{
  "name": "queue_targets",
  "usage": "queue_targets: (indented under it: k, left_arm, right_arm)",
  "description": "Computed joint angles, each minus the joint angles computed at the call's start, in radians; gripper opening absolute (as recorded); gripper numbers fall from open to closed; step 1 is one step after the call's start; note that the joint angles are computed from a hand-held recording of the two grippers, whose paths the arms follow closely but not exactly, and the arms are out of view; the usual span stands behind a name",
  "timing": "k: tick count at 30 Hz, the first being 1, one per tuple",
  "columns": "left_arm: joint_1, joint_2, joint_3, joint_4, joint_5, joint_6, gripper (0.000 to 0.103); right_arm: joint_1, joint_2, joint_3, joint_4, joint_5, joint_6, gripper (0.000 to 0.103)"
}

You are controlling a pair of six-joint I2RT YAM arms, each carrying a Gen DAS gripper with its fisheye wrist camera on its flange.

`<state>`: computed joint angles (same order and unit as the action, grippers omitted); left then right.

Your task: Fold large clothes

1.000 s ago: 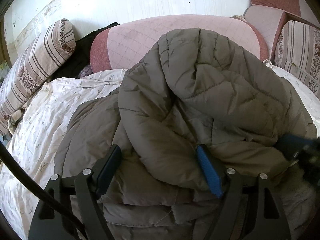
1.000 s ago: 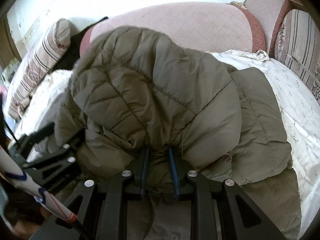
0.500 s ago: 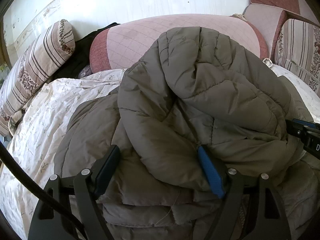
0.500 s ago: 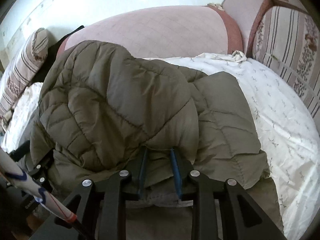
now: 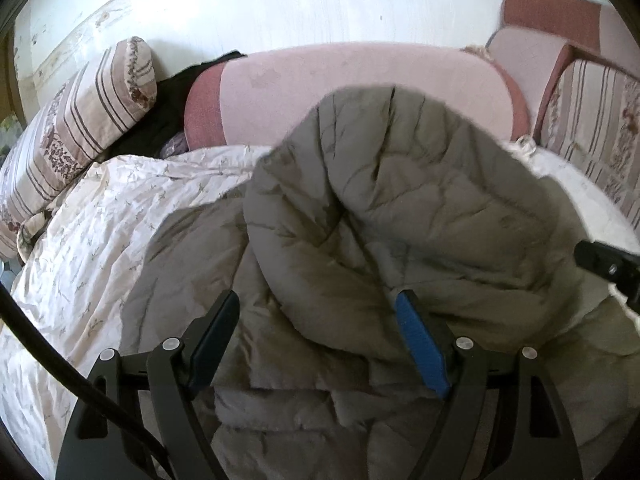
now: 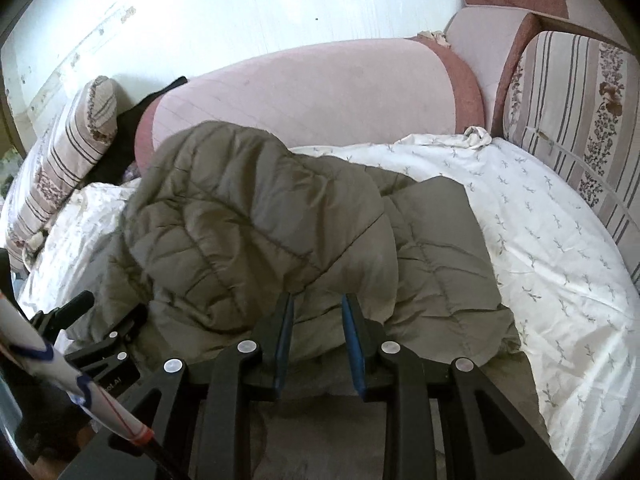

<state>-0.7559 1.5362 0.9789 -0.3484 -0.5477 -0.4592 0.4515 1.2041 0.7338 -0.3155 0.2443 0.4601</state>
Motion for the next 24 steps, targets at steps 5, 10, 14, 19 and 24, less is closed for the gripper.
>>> queue_targets:
  k: [5,10,14,19,24]
  left_arm:
    - [-0.075,-0.146,-0.010,-0.110,-0.076,-0.078,0.080]
    - [-0.244,-0.297,-0.024,-0.318,-0.191,-0.245,0.080]
    - [-0.510,-0.355,-0.039,-0.618,-0.294,-0.584,0.080]
    - [-0.867,-0.250,-0.038,-1.003,-0.314,-1.111,0.080]
    - [-1.115,-0.187,-0.117,-1.146,-0.168,-1.529,0.080]
  right_arm:
    - [0.054,-0.149,-0.006,-0.117,0.038,0.039,0.027]
    - [0.210,-0.341,-0.014,-0.317,0.132,0.125,0.032]
    - [0.486,-0.477,-0.045,-0.535,0.291,0.368,0.037]
    - [0.991,-0.458,-0.077,-0.827,0.470,0.921,0.037]
    - [1.462,-0.204,-0.045,-1.077,0.514,1.538,0.037]
